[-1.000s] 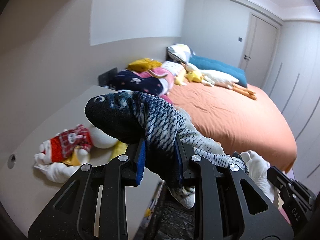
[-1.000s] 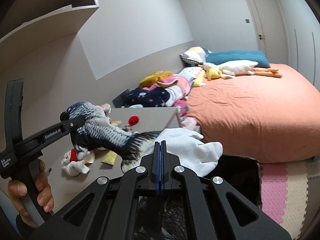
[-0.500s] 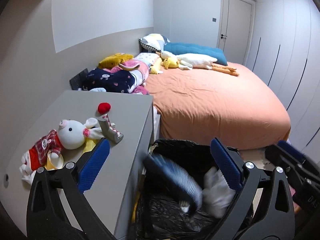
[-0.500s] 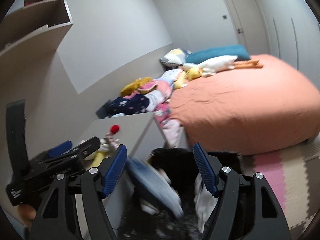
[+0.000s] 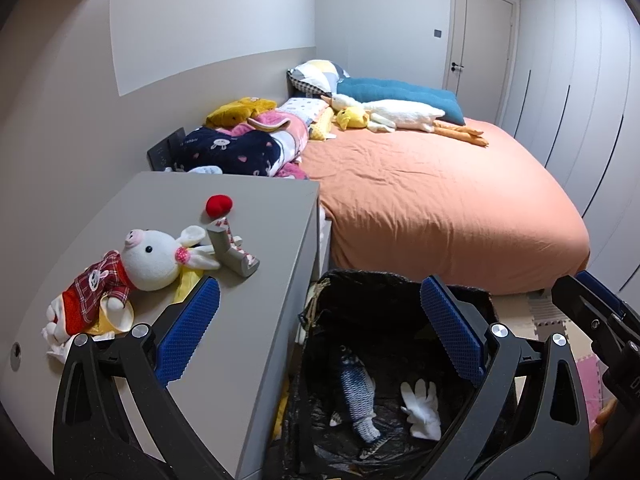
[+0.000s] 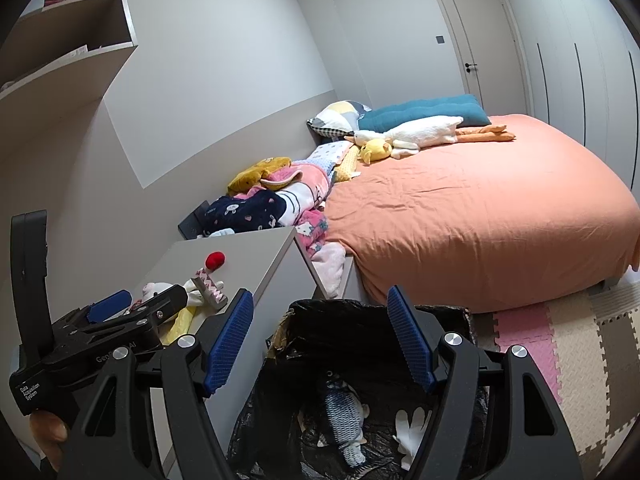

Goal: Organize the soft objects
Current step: 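Move both open tools back over the table toward the bunny plush, then grasp the plaid-shirt bunny plush with the left tool while the right grasps the yellow strip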

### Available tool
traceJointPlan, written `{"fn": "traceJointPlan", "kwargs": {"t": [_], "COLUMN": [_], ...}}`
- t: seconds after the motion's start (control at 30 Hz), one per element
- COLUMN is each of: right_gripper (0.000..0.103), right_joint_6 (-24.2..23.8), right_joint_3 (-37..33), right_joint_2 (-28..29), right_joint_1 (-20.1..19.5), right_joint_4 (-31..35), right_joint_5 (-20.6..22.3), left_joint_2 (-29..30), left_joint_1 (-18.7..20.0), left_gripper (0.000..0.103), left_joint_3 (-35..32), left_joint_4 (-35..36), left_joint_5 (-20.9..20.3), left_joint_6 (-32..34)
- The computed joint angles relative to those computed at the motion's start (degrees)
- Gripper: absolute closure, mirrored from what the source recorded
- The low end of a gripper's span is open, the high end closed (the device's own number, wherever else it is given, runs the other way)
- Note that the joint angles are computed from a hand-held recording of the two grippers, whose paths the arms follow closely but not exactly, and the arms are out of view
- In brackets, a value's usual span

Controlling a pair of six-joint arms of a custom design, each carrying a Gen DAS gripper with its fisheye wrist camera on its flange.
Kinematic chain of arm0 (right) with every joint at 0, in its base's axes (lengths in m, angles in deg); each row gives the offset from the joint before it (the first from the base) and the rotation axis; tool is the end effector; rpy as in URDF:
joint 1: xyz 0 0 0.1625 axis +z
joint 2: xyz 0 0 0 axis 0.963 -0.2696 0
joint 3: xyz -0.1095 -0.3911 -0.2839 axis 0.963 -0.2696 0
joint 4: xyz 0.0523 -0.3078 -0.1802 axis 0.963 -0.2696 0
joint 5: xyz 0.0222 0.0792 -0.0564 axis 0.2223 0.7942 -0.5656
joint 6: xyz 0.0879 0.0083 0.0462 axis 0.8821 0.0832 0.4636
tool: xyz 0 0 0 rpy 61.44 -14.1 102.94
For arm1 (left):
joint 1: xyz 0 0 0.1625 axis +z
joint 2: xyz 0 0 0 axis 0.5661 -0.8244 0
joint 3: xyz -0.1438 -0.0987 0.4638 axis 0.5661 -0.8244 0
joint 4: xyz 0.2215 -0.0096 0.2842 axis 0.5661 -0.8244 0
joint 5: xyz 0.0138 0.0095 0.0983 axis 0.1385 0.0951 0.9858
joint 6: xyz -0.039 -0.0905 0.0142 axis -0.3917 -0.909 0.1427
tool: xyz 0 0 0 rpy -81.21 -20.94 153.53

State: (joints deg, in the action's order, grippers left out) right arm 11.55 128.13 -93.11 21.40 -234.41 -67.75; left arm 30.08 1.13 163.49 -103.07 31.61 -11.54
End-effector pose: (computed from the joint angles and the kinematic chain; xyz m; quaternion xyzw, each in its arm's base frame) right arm 0.1650 -0.5128 0.2968 0.1732 -0.8710 0.4314 0.1586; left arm -0.3539 -0.5268 0.1305 0.1558 0.8345 -0.3951 0.3512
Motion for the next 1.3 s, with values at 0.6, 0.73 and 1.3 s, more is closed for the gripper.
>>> {"fn": "traceJointPlan", "kwargs": {"t": [0.6, 0.73, 1.3], "right_gripper": [0.031, 0.030, 0.030], "right_joint_6": [0.04, 0.25, 0.82], "right_joint_3": [-4.60, -6.29, -14.99], "right_joint_2": [7.54, 9.80, 18.95], "right_joint_1": [4.56, 5.85, 9.56], "right_joint_4": [4.43, 5.98, 14.73], "right_joint_5": [-1.73, -2.02, -3.79], "left_joint_2": [-6.83, -8.58, -15.96], "left_joint_1": [3.28, 4.06, 9.75], "left_gripper": [0.006, 0.006, 0.006], "left_joint_3": [5.90, 6.67, 9.48], "left_joint_4": [5.80, 9.20, 15.76], "left_joint_5": [4.73, 6.46, 10.01], "left_joint_6": [-9.24, -11.38, -14.72]}}
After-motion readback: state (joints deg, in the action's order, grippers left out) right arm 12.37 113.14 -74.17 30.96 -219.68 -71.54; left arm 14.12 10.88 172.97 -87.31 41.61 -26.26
